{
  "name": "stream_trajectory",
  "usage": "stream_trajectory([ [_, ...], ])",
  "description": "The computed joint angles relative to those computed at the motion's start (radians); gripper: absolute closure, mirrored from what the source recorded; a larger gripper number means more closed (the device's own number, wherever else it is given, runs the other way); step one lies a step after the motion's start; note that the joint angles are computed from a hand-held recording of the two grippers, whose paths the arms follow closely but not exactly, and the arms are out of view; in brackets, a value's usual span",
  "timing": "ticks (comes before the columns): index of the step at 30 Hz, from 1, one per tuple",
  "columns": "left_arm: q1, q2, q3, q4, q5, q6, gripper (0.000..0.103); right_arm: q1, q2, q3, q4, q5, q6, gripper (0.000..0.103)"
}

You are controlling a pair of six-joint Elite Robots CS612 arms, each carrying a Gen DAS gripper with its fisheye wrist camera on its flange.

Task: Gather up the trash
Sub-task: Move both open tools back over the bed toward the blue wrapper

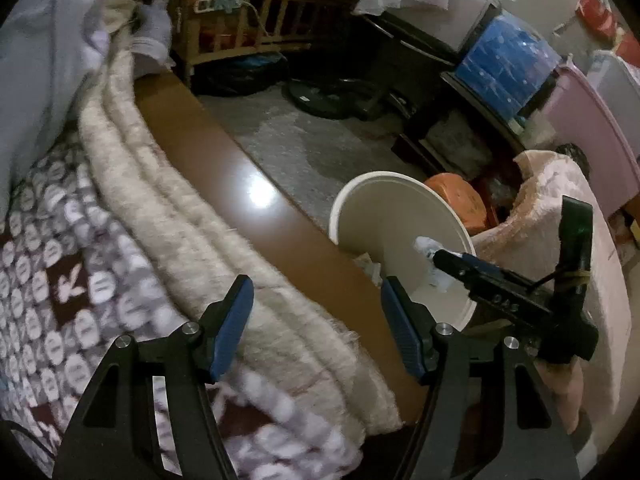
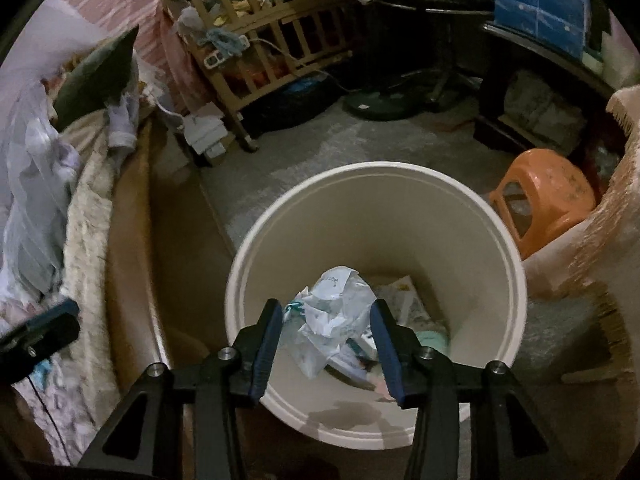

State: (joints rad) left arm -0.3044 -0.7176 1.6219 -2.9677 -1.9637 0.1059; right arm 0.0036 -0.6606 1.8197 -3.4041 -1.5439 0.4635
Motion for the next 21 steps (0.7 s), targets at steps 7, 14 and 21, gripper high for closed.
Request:
stream_trajectory([
  [7, 0.021, -0.006, 0.017, -0.041, 0.016, -0.02, 0.038, 0.007, -0.008, 0.002, 0.004, -0.01, 0.003, 0.037],
  [14, 0.039, -0.01, 0.036, -0.075, 0.067, -0.041, 0.038, 0.026, -0.023, -0.005, 0.039, -0.035, -0.037, 0.037],
  [21, 0.063, -0.016, 0.06, -0.116, 0.131, -0.059, 0.038, 0.062, -0.032, -0.024, 0.05, -0.054, -0.088, 0.037],
])
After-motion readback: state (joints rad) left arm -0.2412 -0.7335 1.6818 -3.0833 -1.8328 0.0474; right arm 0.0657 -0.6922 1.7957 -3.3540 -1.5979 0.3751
